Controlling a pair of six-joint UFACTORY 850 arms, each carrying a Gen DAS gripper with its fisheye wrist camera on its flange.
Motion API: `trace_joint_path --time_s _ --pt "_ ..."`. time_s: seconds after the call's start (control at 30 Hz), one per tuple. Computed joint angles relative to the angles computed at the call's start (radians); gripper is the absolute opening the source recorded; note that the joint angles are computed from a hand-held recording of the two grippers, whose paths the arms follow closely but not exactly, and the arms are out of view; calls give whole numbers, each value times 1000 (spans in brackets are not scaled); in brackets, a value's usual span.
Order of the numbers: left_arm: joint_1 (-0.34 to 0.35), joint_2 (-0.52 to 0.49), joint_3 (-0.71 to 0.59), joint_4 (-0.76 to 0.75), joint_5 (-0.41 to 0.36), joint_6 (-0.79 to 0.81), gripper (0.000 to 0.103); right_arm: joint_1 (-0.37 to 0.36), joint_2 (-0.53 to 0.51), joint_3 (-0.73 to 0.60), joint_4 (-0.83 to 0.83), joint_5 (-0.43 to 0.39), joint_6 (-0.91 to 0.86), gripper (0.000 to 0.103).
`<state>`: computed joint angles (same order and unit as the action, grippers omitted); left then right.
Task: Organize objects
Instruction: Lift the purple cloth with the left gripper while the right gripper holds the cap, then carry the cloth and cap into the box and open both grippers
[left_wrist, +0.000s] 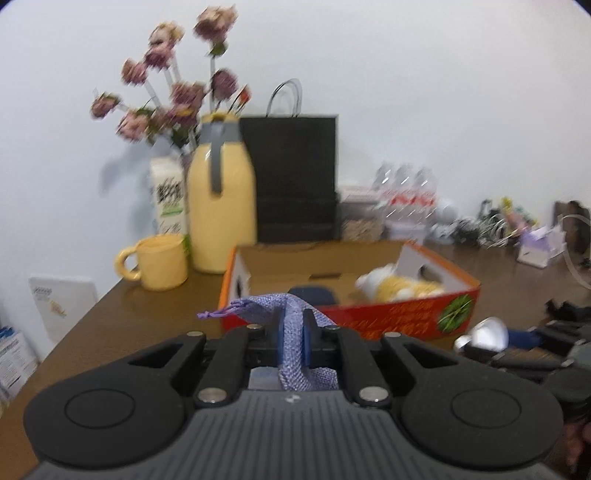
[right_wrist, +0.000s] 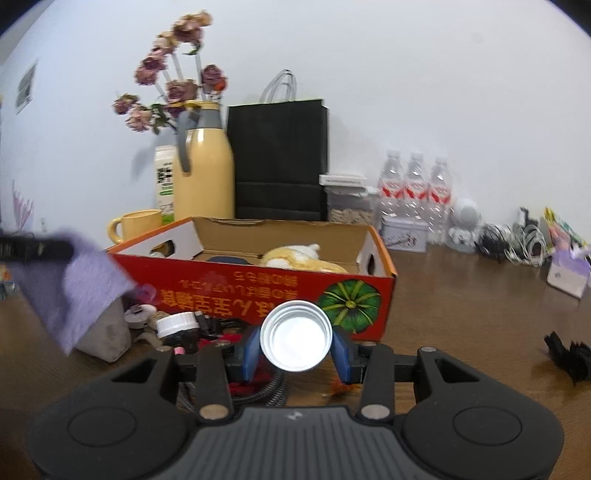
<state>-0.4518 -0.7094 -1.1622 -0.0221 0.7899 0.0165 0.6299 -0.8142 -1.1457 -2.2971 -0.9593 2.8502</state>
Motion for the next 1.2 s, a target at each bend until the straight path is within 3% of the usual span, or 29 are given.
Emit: trace_joint_path --time_s 0.27,0.47,0.7,0.97,1.13,1.2 --pt "1 -13 -76 78 12 -26 10 1 19 -43 -43 -3 -80 39" --pt "5 -82 -217 90 -60 -35 10 -26 1 -136 -57 38 -157 39" --pt "18 -215 -461 102 -211 -93 10 -81 -93 -351 -45 187 -241 39" --pt "26 -410 -799 161 -473 -205 10 -128 -251 -635 121 374 -395 39" --pt "36 -467 -898 332 -560 -365 11 -145 -278 -670 140 432 -408 39" --pt "37 -472 -907 372 -575 -395 21 -147 -279 -670 142 437 -415 39"
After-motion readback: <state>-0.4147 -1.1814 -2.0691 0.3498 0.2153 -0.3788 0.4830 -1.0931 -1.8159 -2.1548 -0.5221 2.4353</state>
